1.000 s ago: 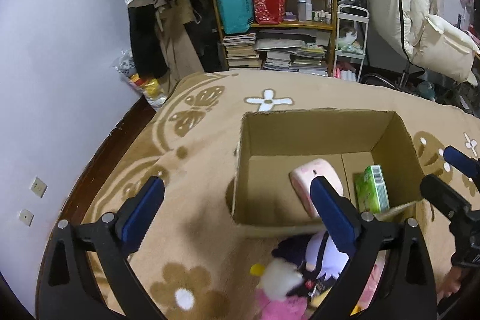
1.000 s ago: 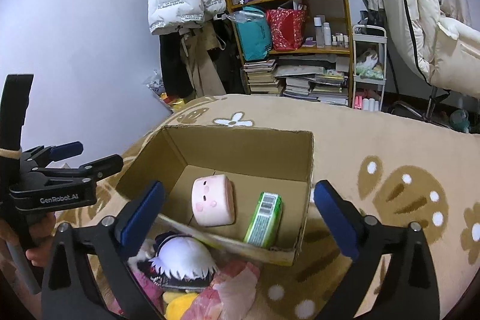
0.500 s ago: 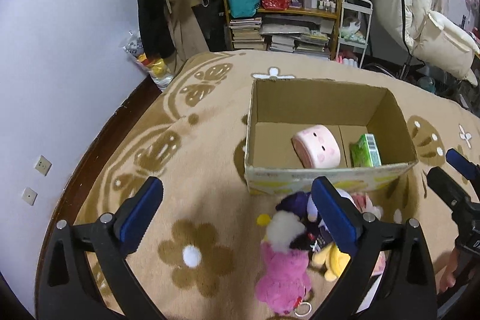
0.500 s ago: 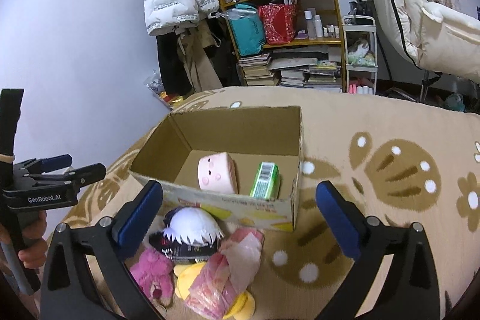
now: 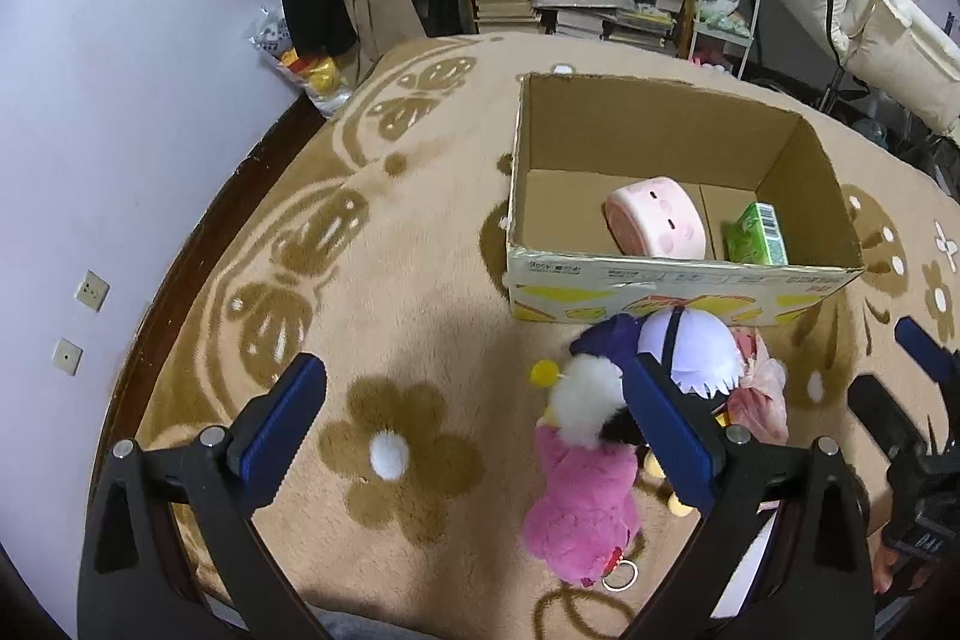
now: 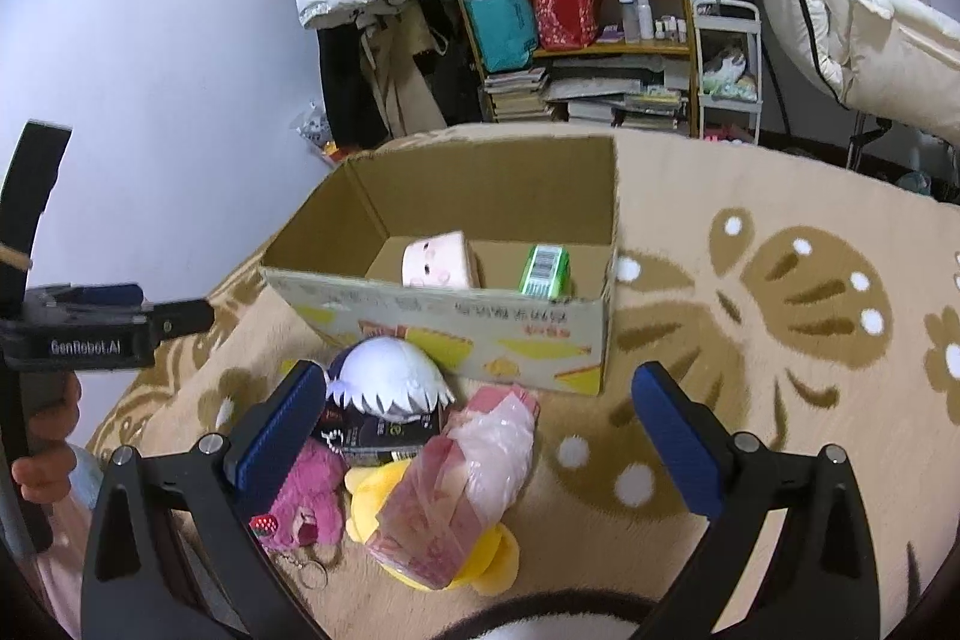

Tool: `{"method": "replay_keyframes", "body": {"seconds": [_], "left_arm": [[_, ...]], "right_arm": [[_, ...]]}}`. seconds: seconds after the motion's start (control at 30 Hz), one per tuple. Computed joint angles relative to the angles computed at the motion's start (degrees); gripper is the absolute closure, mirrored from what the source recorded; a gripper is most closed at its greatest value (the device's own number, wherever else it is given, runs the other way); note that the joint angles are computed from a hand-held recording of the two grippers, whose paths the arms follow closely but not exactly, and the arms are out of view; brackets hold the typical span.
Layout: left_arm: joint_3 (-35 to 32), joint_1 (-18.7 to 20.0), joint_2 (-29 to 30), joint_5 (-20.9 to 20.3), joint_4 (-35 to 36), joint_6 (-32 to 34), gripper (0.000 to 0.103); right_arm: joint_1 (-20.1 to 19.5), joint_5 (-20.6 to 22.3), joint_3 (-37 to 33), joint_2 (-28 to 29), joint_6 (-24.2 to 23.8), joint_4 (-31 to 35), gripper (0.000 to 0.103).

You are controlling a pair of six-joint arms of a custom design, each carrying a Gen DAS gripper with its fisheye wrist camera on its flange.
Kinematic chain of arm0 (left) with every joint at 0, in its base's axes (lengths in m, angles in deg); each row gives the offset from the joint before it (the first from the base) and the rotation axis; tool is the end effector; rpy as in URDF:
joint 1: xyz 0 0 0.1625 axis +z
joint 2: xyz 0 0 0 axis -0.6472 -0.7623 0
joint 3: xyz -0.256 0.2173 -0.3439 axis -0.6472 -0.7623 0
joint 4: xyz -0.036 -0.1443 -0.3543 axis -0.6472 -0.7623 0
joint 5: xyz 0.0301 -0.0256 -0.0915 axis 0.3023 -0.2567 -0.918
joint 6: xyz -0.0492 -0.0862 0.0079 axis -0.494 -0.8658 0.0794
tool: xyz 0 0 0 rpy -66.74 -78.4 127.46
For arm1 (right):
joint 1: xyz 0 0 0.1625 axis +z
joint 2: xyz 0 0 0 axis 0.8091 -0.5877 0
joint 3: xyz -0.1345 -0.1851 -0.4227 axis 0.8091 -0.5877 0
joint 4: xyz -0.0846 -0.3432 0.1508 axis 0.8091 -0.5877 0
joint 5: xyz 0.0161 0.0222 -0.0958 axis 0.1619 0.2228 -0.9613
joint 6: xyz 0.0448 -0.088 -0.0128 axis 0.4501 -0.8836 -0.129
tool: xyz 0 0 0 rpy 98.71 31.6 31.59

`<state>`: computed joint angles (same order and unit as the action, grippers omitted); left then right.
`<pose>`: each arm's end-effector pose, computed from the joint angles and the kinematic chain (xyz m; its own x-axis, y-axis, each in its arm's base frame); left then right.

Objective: Organize soft objects
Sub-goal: 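Move both tools back toward the remaining pile of plush toys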

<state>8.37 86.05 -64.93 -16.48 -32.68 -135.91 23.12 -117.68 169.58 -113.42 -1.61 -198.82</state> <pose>-0.3896 -0.7164 -0.0127 -0.5860 -0.2459 -0.7721 0.2643 0.8428 -0.4689 -0.0354 -0.7549 0.3321 -0.7885 -0.4303 0.4395 -0.6014 0.6890 -0.4044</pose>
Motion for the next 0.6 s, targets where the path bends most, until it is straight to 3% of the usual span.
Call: {"method": "replay_keyframes", "body": {"seconds": [0.6], "left_arm": [[-8.13,3.31,4.05,-7.29,6.07,4.02,0.004]], "right_arm": [[-0.10,-6.20,-1.97,3.84,-0.26,4.77,0.000]]}}
